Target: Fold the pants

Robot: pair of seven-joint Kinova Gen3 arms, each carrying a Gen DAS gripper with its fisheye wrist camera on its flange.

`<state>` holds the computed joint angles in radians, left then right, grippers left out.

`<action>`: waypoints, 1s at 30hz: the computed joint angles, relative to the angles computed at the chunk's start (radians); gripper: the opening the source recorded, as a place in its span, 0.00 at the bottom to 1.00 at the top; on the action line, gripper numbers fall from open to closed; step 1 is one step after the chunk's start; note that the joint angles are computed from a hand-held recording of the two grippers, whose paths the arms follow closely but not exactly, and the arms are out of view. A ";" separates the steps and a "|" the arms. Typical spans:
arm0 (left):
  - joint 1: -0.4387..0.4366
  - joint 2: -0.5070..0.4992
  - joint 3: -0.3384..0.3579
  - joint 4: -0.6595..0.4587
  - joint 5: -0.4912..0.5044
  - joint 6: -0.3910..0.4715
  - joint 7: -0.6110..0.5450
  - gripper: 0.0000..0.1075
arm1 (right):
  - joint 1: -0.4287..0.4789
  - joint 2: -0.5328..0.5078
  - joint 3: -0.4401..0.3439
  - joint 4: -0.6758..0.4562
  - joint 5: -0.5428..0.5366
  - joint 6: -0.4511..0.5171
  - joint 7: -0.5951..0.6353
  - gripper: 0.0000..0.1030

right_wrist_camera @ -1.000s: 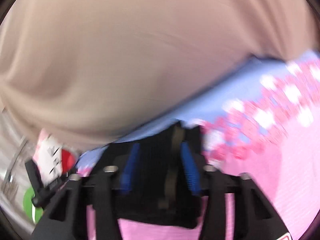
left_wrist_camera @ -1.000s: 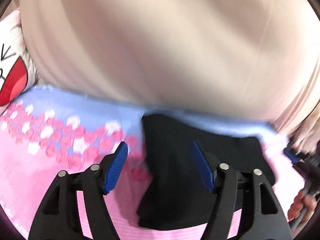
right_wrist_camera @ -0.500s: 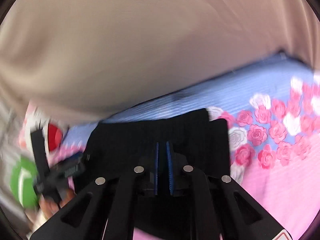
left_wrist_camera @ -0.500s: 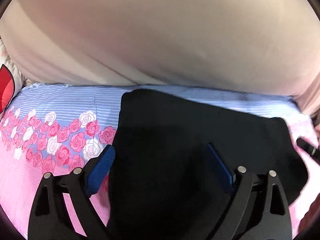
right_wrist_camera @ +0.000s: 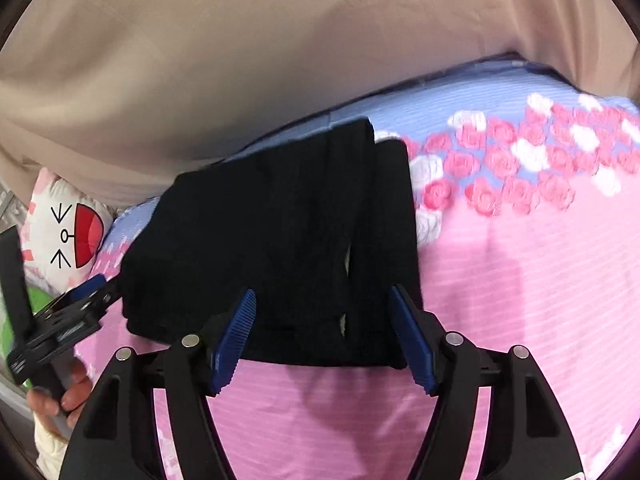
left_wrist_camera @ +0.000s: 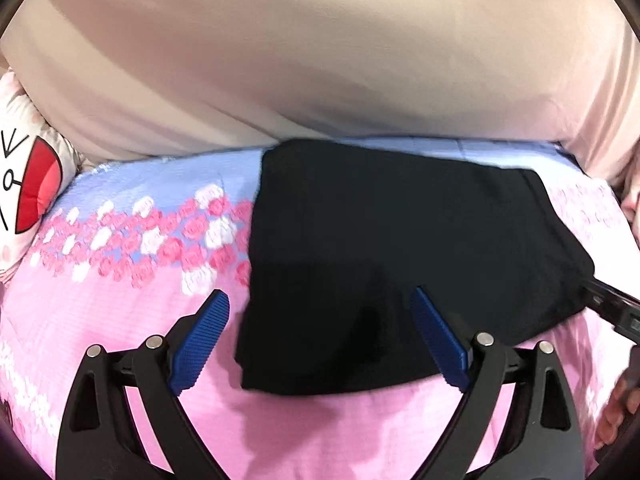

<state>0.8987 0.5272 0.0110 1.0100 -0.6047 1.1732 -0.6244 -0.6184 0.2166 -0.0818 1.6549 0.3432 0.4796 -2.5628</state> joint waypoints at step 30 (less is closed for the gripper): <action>0.247 -0.142 0.094 0.311 -0.303 0.095 0.379 0.90 | -0.543 -0.026 -0.097 0.094 0.781 0.658 -0.904 0.78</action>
<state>1.1454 0.3856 0.1052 1.3208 -0.9081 1.2684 -0.2451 -1.1613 0.1903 -0.1786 1.7485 1.1244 1.1377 -3.4671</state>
